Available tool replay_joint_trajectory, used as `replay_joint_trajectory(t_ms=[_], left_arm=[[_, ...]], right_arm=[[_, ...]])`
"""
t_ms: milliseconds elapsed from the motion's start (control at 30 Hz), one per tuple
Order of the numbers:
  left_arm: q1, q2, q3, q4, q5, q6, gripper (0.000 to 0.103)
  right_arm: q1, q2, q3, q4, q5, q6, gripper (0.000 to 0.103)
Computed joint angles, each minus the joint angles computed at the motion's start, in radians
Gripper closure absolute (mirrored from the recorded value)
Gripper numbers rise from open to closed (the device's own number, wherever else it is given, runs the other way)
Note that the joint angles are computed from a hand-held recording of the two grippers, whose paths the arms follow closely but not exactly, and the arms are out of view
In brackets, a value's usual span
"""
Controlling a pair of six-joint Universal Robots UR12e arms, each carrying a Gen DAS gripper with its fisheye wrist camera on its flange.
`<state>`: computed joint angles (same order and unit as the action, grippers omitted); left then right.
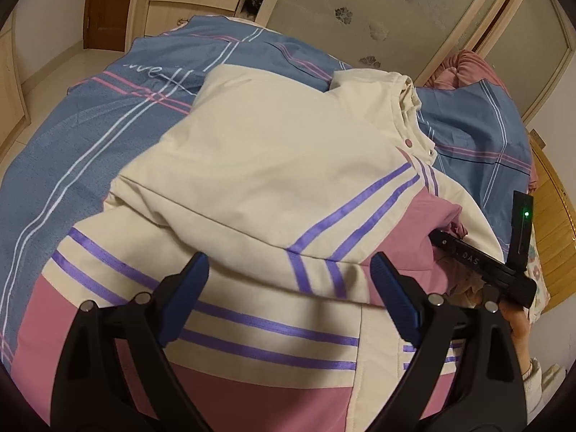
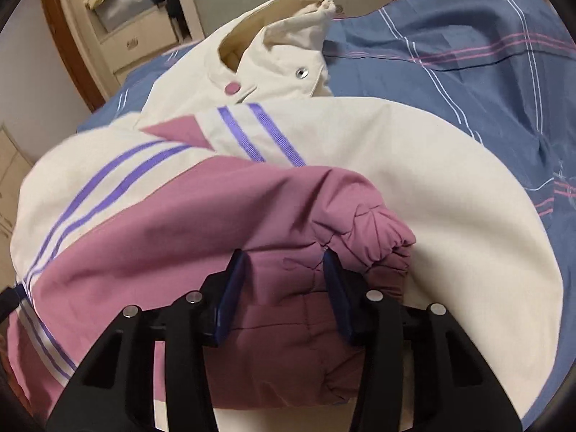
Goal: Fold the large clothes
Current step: 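Grasp the cream hood with the right gripper and lift it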
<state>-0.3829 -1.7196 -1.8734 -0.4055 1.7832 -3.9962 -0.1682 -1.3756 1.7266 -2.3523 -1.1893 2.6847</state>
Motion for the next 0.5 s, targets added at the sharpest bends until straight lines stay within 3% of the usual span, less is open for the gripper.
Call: replay_joint_trajectory(t_ms=[67, 133, 200, 267, 367, 500], left_arm=[[-0.003, -0.002, 0.003, 0.000, 0.001, 0.002, 0.011], [-0.007, -0.002, 0.004, 0.007, 0.011, 0.004, 0.009], [-0.010, -0.005, 0.007, 0.012, 0.021, -0.001, 0.007], [-0.012, -0.012, 0.015, -0.003, 0.028, -0.015, 0.006], [-0.013, -0.021, 0.026, -0.028, 0.039, -0.017, 0.006], [-0.009, -0.020, 0.021, -0.043, 0.030, -0.020, 0.006]], right_arm=[[-0.009, -0.032, 0.007, 0.043, 0.013, -0.058, 0.044], [-0.037, -0.063, 0.014, 0.079, 0.090, -0.071, 0.027], [-0.065, -0.091, 0.019, 0.062, 0.191, -0.057, 0.018], [-0.064, -0.095, -0.001, 0.013, 0.221, -0.020, 0.010], [-0.018, -0.046, -0.085, 0.005, 0.181, 0.006, 0.004], [0.077, 0.080, -0.245, 0.057, 0.025, 0.048, 0.004]])
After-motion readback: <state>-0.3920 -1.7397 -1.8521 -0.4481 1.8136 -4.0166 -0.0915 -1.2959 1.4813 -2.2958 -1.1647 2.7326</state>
